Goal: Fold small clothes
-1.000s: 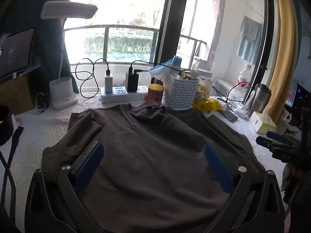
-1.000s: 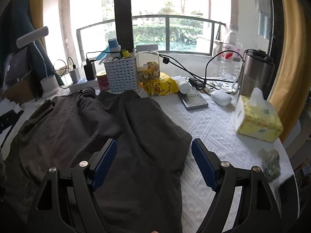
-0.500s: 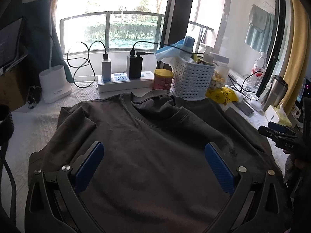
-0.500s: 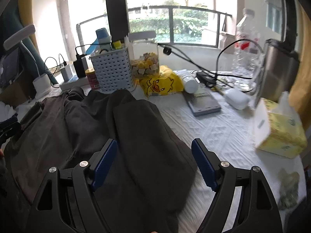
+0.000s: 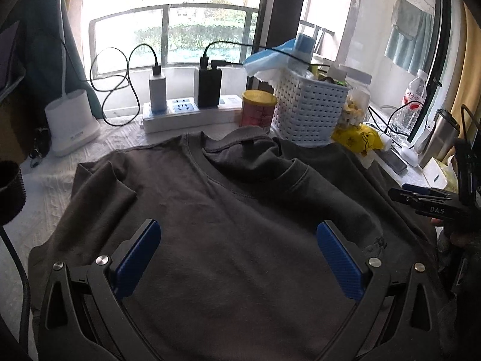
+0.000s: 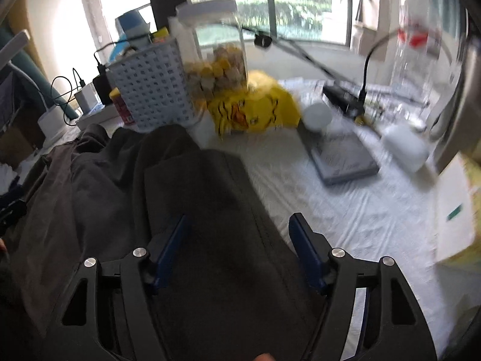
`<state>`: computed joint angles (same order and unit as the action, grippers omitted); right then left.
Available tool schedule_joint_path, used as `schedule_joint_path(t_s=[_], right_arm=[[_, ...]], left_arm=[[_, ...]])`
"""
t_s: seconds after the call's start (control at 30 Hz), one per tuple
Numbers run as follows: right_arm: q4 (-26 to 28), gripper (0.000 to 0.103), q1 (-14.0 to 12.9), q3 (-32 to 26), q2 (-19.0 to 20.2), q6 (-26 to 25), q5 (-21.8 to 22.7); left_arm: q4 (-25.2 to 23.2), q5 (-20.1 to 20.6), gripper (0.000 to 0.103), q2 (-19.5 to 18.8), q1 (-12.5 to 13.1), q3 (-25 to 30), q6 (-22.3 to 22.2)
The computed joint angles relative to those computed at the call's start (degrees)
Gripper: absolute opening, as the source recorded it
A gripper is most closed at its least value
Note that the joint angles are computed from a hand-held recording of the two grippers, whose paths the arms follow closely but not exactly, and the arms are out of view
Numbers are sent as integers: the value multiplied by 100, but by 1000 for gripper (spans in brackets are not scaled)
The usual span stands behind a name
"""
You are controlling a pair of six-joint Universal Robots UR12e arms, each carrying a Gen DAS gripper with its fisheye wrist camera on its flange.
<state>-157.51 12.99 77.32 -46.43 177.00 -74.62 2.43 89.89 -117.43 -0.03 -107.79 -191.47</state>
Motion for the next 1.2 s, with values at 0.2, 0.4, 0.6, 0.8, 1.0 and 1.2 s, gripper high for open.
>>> schedule_joint_path(t_s=[0.2,0.4,0.6,0.8,1.0,1.2], right_arm=[[162,9,-46,11,-24,-64,339],[-308,6,-95,289,-196,184,200],[-819,6,-125,579,-429,409,-73],[-1175,6,-70,744,-599,416,-119],[-1210,6,108,724,-657,245,-139],[-1128,6,344,673,-643,71,-382]], left_arm=[[-25,-146,102,-6,35,3,-37],[134,-174,102,72,36,-89,1],[361,-215,102,170,68,-223,-75],[623,-364,102,265,127,-367,-117],[873,-512,102,387,226,-577,-148],[1014,-616,102,473,364,-779,-141]])
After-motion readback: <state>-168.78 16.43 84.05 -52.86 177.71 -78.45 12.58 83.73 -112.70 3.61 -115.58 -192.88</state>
